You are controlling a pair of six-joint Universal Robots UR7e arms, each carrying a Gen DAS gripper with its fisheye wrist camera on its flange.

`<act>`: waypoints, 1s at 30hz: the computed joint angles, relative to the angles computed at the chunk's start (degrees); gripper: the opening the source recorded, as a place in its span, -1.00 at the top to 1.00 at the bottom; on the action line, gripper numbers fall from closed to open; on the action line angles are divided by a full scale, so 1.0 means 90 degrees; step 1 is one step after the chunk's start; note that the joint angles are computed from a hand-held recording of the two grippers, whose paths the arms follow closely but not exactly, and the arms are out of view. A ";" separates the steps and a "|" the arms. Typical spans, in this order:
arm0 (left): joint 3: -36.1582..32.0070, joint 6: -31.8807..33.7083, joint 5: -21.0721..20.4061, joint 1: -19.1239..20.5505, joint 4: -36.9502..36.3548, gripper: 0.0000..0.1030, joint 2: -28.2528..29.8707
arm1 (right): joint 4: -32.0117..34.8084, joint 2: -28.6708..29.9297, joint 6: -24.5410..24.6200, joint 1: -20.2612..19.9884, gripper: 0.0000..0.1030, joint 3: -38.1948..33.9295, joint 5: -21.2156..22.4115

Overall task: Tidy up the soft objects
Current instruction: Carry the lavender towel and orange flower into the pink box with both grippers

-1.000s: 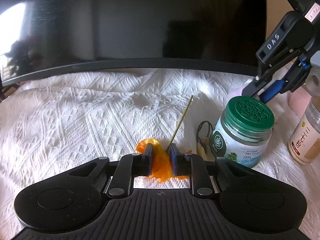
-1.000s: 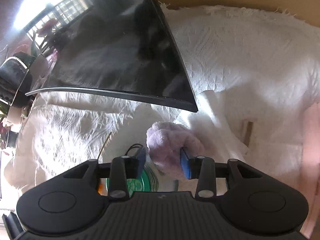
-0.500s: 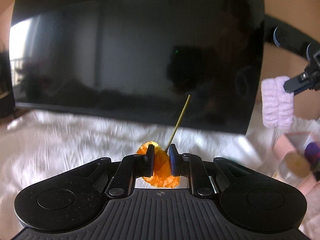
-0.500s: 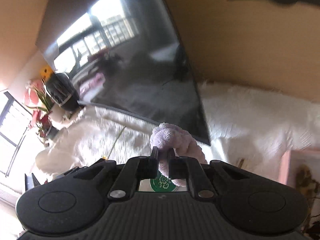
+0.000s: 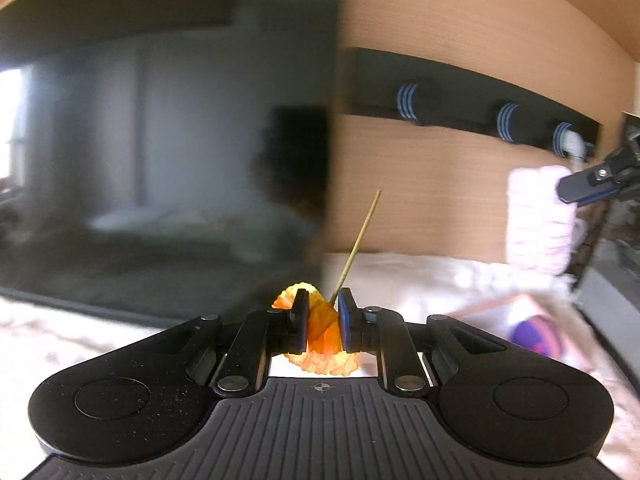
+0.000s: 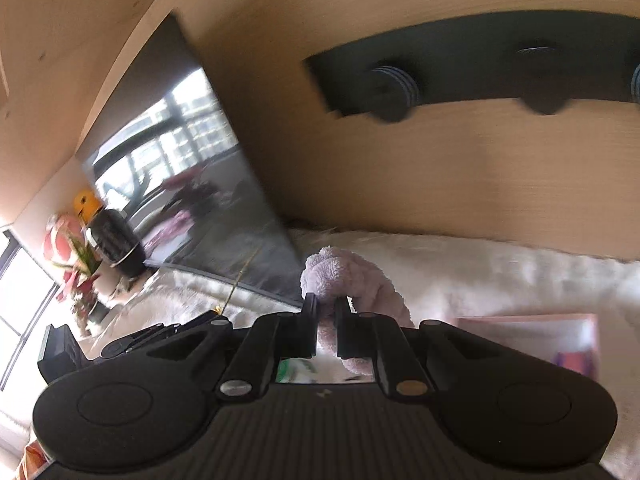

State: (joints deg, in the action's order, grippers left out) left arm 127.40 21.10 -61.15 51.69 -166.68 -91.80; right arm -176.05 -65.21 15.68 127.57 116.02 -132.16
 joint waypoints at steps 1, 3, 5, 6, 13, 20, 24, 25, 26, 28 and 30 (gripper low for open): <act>0.0001 -0.0082 -0.0099 -0.0075 0.0062 0.66 0.0085 | -0.0047 -0.0162 0.0027 0.0018 0.84 0.0149 -0.0113; -0.0006 -0.0271 -0.0302 -0.0214 0.0182 0.66 0.0292 | -0.0097 -0.0475 0.0104 0.0040 0.84 0.0429 -0.0330; 0.0006 -0.0424 -0.0497 -0.0338 0.0242 0.66 0.0518 | -0.0159 -0.0796 0.0160 0.0037 0.84 0.0715 -0.0467; 0.0020 -0.0479 -0.0597 -0.0374 0.0233 0.66 0.0629 | -0.0194 -0.0951 0.0182 0.0031 0.84 0.0852 -0.0532; 0.0158 -0.1087 -0.1327 -0.0547 0.0266 0.65 0.1365 | -0.0444 -0.1676 0.0168 -0.0050 0.84 0.1588 -0.0989; 0.0013 -0.1579 -0.1517 -0.0465 0.0283 0.65 0.2037 | -0.0873 -0.2103 -0.0073 -0.0363 0.84 0.2062 -0.0755; -0.0181 -0.1773 -0.1429 -0.0404 0.0495 0.64 0.2491 | -0.1088 -0.2179 -0.0166 -0.0711 0.84 0.2190 -0.0348; -0.0231 -0.1817 -0.1358 -0.0388 0.0516 0.63 0.2616 | -0.1108 -0.2175 -0.0158 -0.0826 0.84 0.2219 -0.0261; -0.0239 -0.1871 -0.1227 -0.0380 0.0478 0.63 0.2766 | -0.1137 -0.2160 -0.0147 -0.0958 0.84 0.2244 -0.0164; -0.0332 -0.2051 -0.0868 -0.0400 0.0666 0.62 0.2994 | -0.1117 -0.2139 -0.0046 -0.1221 0.84 0.2276 0.0045; -0.0485 -0.2369 -0.0647 -0.0381 0.1188 0.61 0.3115 | -0.1122 -0.2085 -0.0018 -0.1502 0.84 0.2292 0.0310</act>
State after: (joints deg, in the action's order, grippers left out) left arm 123.03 -0.23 -66.97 48.26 -155.99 -63.77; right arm -186.15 -83.98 15.52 114.05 136.65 -129.37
